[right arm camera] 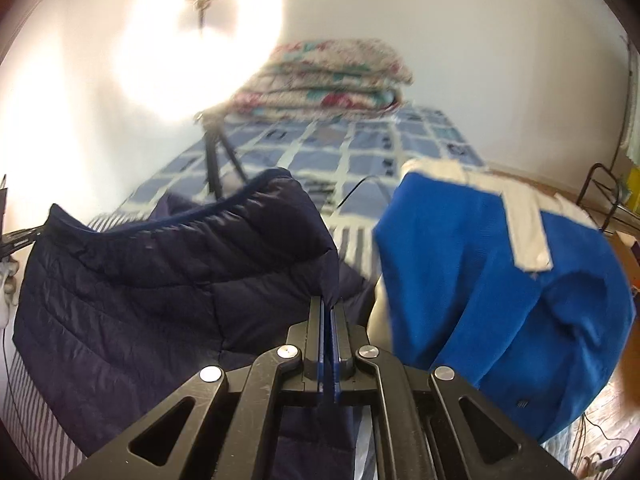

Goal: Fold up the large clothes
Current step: 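Lift the hem with both tools and fold it toward the collar, then open both tools and release the folded hem onto the jacket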

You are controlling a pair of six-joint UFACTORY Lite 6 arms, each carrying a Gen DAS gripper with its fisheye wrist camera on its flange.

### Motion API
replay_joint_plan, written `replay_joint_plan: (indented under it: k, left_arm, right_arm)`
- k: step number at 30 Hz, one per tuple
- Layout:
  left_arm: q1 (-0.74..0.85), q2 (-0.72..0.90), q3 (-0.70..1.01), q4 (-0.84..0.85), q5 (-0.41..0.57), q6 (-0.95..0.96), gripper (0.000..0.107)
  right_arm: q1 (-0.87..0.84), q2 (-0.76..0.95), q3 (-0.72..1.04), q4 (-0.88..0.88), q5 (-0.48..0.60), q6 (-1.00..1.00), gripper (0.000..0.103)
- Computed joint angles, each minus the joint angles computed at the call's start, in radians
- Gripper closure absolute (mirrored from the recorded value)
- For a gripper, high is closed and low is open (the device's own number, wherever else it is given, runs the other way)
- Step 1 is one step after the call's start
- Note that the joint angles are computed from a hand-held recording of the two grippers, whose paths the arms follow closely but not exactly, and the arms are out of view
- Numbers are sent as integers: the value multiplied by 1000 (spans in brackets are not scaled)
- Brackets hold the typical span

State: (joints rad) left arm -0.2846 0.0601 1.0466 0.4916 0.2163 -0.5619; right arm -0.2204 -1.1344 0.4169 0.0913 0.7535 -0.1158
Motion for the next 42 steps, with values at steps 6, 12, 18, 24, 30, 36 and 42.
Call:
replay_joint_plan:
  k: [6,12,18,24,30,36,42]
  left_arm:
    - [-42,218,292,205,75,-243,106]
    - [-92,488,543,388,149,-444,106]
    - [-115,688,705,473,199,-555,106]
    - [-102,826,831,460,210,-556,106]
    - [-112,989,1015,356,273,-456,101]
    - [-90,902,904,437,262,-611,55]
    - [-79,588,547,510,63,-690,56]
  right_arm:
    - [134,274,90,-329,-197,385,103]
    - [245,527,143,-759,-263,839,103]
    - [249,712,177,-1018,-309,1091,103]
    - [265,839,169,-1234,-309,1305,103]
    - [268,913,156,-1343,-306,1413,103]
    - [245,889,172,-1204,-328,1267,94]
    - [242,668,111,-881,-349,941,76]
